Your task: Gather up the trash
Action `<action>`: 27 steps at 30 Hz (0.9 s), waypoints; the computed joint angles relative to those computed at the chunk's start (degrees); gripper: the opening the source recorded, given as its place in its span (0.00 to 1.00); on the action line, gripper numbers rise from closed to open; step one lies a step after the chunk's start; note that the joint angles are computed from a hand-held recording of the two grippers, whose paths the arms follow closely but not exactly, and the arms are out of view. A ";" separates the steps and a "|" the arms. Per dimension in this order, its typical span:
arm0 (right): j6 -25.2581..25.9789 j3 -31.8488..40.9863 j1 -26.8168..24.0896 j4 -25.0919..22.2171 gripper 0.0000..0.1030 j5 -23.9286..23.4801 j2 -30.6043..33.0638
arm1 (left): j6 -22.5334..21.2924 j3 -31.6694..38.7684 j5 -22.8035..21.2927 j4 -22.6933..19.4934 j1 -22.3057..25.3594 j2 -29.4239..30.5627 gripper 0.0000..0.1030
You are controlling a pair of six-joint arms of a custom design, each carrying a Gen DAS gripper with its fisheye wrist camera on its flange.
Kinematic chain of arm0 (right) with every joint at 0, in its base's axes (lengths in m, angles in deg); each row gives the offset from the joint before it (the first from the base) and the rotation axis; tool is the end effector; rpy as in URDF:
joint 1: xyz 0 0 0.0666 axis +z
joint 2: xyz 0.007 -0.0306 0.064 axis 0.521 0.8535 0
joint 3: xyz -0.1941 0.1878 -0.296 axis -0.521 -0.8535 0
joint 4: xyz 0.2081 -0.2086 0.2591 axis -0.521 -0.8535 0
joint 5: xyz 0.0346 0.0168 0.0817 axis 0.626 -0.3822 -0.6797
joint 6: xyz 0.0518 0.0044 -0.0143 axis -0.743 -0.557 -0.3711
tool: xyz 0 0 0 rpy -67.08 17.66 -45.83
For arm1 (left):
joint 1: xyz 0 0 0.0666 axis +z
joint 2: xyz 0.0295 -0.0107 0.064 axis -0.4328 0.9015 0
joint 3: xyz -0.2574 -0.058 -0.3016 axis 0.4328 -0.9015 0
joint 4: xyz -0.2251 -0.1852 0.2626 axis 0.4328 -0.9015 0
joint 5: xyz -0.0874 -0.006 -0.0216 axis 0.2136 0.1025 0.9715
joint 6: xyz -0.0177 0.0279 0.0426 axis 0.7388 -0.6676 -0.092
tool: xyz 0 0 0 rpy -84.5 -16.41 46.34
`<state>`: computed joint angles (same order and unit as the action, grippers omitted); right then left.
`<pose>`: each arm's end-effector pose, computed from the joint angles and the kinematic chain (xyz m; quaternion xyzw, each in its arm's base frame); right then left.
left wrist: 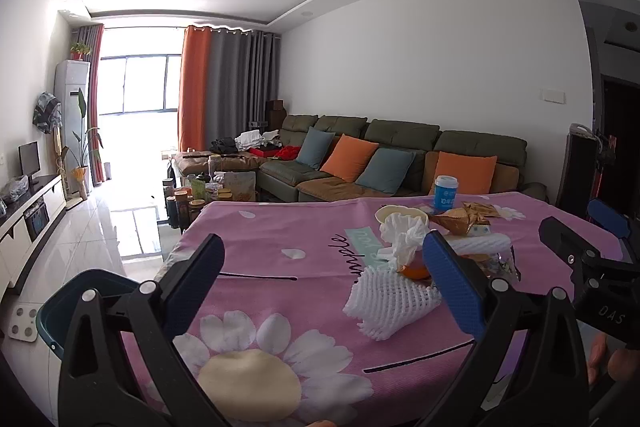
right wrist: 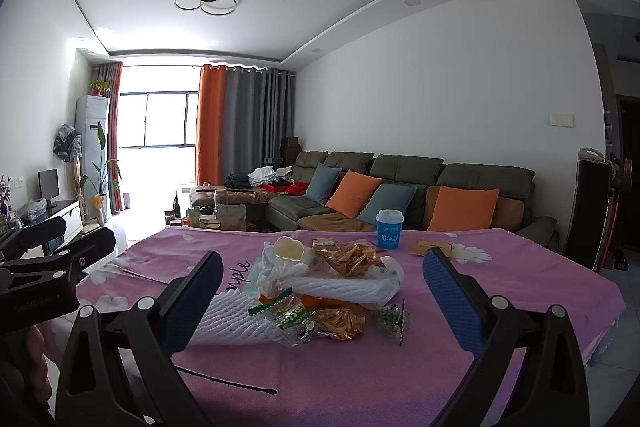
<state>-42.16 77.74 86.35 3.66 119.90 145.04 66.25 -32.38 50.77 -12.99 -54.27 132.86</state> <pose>0.3162 0.3959 0.3339 0.0405 0.7540 -0.0377 0.6545 0.3752 -0.1938 0.3199 0.0668 0.7712 -0.0765 0.6285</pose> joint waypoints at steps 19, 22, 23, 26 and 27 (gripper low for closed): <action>1.40 0.14 0.27 1.00 0.94 -0.30 -0.25 | 2.74 0.72 0.24 -1.78 0.80 -0.07 0.95; 1.81 0.10 0.34 1.44 0.94 -0.23 -0.23 | 3.35 0.89 0.15 -2.68 1.06 -0.21 0.95; 1.78 0.08 0.36 1.44 0.94 -0.21 -0.25 | 3.58 0.90 0.22 -2.86 1.15 -0.25 0.95; 2.28 -0.06 0.57 2.02 0.94 -0.02 -0.29 | 4.02 1.08 -0.50 -3.60 1.20 -0.40 0.95; 2.27 -0.03 0.57 2.03 0.94 -0.09 -0.22 | 4.13 1.11 -0.07 -3.75 1.32 -0.43 0.95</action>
<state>-39.89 77.71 86.92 5.68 119.81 144.82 70.37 -31.26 50.70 -16.74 -52.94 132.44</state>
